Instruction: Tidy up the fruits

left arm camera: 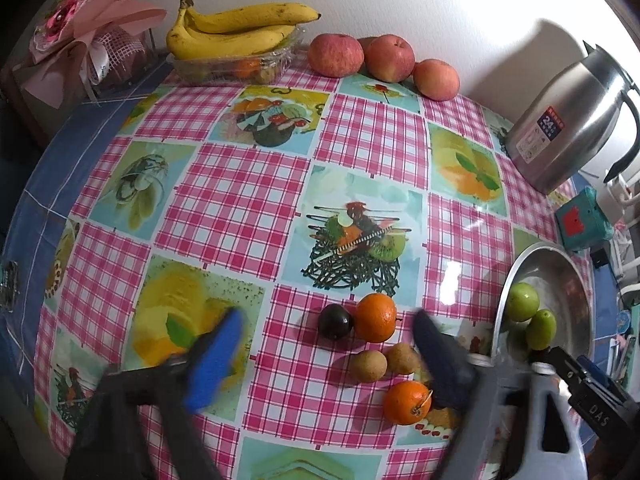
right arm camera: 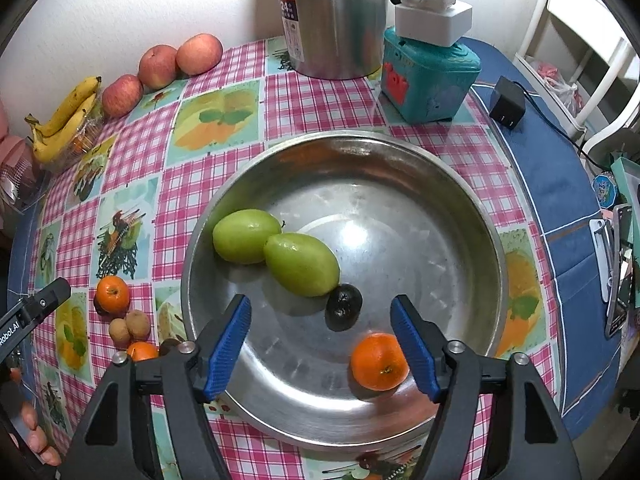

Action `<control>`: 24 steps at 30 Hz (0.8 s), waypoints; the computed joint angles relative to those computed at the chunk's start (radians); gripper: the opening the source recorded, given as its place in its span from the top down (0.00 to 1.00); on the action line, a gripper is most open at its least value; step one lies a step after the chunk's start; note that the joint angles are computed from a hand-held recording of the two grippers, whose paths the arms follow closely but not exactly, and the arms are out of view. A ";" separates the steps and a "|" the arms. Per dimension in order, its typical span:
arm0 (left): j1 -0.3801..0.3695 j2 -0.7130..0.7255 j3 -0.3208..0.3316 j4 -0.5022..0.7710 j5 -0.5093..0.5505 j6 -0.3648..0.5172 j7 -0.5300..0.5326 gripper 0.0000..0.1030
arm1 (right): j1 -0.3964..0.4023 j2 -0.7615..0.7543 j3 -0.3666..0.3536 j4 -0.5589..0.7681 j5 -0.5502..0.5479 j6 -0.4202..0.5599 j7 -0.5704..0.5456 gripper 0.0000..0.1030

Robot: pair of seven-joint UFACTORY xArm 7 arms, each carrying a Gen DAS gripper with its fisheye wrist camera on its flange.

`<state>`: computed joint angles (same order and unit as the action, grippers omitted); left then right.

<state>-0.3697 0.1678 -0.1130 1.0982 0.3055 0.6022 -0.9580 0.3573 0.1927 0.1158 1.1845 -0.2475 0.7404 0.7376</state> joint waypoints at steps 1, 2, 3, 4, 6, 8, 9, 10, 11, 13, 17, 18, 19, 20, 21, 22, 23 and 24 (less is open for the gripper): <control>-0.004 0.002 0.002 0.002 0.015 0.004 -0.006 0.00 | 0.000 0.002 -0.001 0.001 -0.001 0.001 0.001 0.28; -0.008 0.004 0.003 0.005 0.030 0.009 -0.012 0.00 | 0.001 0.003 -0.001 0.002 -0.002 0.004 0.002 0.28; -0.009 0.005 0.004 0.008 0.036 0.013 -0.012 0.00 | 0.002 0.005 -0.001 0.004 -0.004 0.007 0.003 0.28; -0.010 0.007 0.003 0.010 0.040 0.017 -0.012 0.00 | 0.004 0.007 -0.002 0.006 -0.009 0.011 0.004 0.28; -0.010 0.010 0.003 0.012 0.040 0.020 -0.008 0.00 | 0.005 0.011 -0.002 0.008 -0.012 0.013 0.002 0.28; -0.011 0.012 0.003 0.013 0.042 0.023 -0.009 0.00 | 0.005 0.012 -0.003 0.008 -0.016 0.009 0.000 0.28; -0.012 0.013 0.004 0.014 0.046 0.026 -0.011 0.00 | 0.006 0.013 -0.003 0.008 -0.018 0.009 0.001 0.28; -0.013 0.013 0.005 0.014 0.048 0.027 -0.013 0.00 | 0.007 0.014 -0.004 0.009 -0.022 0.008 0.000 0.28; -0.013 0.013 0.005 0.014 0.051 0.028 -0.014 0.00 | 0.008 0.015 -0.004 0.009 -0.025 0.008 0.000 0.28; -0.014 0.012 0.006 0.012 0.057 0.025 -0.019 0.00 | 0.010 0.014 -0.005 0.007 -0.032 0.003 0.002 0.23; -0.013 0.010 0.006 0.009 0.061 0.021 -0.021 0.00 | 0.013 0.010 -0.008 0.000 -0.053 -0.007 0.018 0.00; -0.012 0.010 0.005 0.009 0.060 0.022 -0.018 0.00 | 0.013 0.008 -0.009 -0.003 -0.055 -0.013 0.021 0.00; -0.011 0.010 0.005 0.009 0.059 0.022 -0.016 0.00 | 0.012 0.005 -0.009 -0.006 -0.056 -0.018 0.024 0.00; -0.012 0.010 0.005 0.009 0.060 0.023 -0.016 0.00 | 0.011 0.004 -0.009 -0.007 -0.056 -0.020 0.026 0.00; -0.012 0.010 0.005 0.009 0.063 0.024 -0.016 0.00 | 0.011 0.004 -0.009 -0.008 -0.058 -0.021 0.029 0.00; -0.014 0.010 0.005 0.010 0.066 0.024 -0.017 0.00 | 0.012 0.004 -0.009 -0.008 -0.061 -0.020 0.031 0.00; -0.014 0.011 0.005 0.010 0.067 0.022 -0.017 0.00 | 0.012 0.004 -0.008 -0.007 -0.064 -0.019 0.032 0.00; -0.013 0.010 0.005 0.010 0.066 0.021 -0.015 0.00 | 0.013 0.004 -0.008 -0.007 -0.067 -0.018 0.035 0.00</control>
<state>-0.3831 0.1782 -0.1084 1.1077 0.3716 0.6228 -0.9732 0.3703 0.1969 0.1077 1.1771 -0.3141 0.7227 0.7726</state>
